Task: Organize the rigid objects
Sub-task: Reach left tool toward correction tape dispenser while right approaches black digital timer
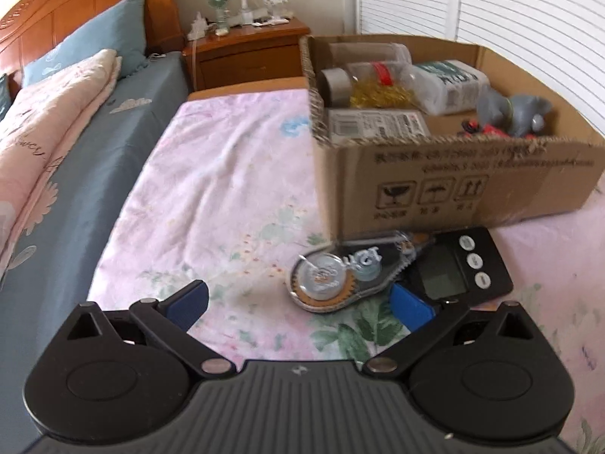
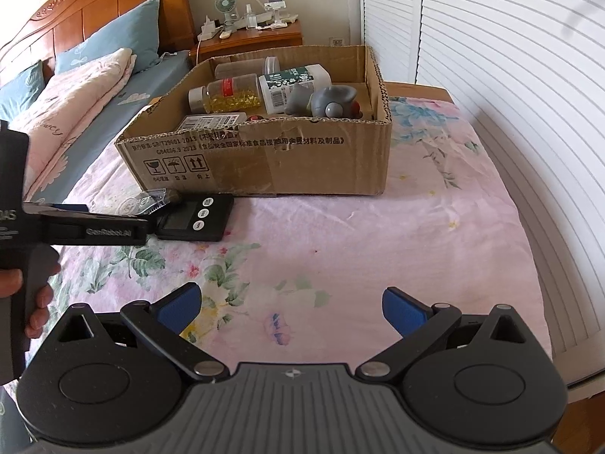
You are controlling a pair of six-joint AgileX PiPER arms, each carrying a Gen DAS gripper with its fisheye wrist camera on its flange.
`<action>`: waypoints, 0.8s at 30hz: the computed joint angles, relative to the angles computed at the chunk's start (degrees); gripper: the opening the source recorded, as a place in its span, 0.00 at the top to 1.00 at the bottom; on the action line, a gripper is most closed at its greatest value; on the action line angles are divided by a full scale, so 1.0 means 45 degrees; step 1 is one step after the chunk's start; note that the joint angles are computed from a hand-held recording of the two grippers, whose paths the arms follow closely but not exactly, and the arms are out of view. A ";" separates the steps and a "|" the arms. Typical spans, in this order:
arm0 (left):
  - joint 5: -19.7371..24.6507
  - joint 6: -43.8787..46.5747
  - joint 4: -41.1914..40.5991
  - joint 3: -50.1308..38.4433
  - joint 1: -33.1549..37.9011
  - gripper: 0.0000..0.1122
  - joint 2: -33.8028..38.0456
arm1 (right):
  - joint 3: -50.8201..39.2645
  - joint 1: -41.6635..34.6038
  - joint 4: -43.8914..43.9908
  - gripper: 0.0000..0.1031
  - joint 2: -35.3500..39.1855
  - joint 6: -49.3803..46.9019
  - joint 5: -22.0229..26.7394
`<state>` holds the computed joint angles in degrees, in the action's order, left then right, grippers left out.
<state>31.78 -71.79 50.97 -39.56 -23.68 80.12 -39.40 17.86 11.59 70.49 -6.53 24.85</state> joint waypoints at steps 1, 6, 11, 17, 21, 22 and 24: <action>-0.0004 -0.0106 0.0135 -0.0026 -0.0090 0.09 0.0056 | 0.0038 -0.0030 0.0055 0.00 -0.0035 -0.0090 -0.0018; 0.0065 -0.0100 0.0378 -0.0372 -0.0642 0.09 0.0429 | 0.0086 -0.0288 0.0287 0.00 -0.0030 -0.0394 0.0010; -0.0458 0.0074 0.0189 -0.0658 -0.0978 0.09 0.0750 | 0.0139 -0.0544 0.0406 0.00 0.0096 -0.0580 0.0009; -0.0817 0.0262 -0.0060 -0.0484 -0.0834 0.09 0.0603 | -0.0016 -0.0176 -0.0453 0.00 0.0461 -0.0021 -0.0130; -0.1092 0.0650 -0.0499 -0.0020 -0.0203 0.09 0.0142 | -0.0352 0.0463 -0.1448 0.00 0.1286 0.0509 -0.0429; -0.1094 0.0962 -0.0845 0.0034 -0.0019 0.09 0.0029 | -0.0451 0.0672 -0.1870 0.00 0.1523 0.0904 -0.0507; -0.1028 0.1883 -0.1874 0.0138 0.0389 0.09 -0.0319 | -0.0731 0.1039 -0.2415 0.00 0.2098 0.1425 -0.0608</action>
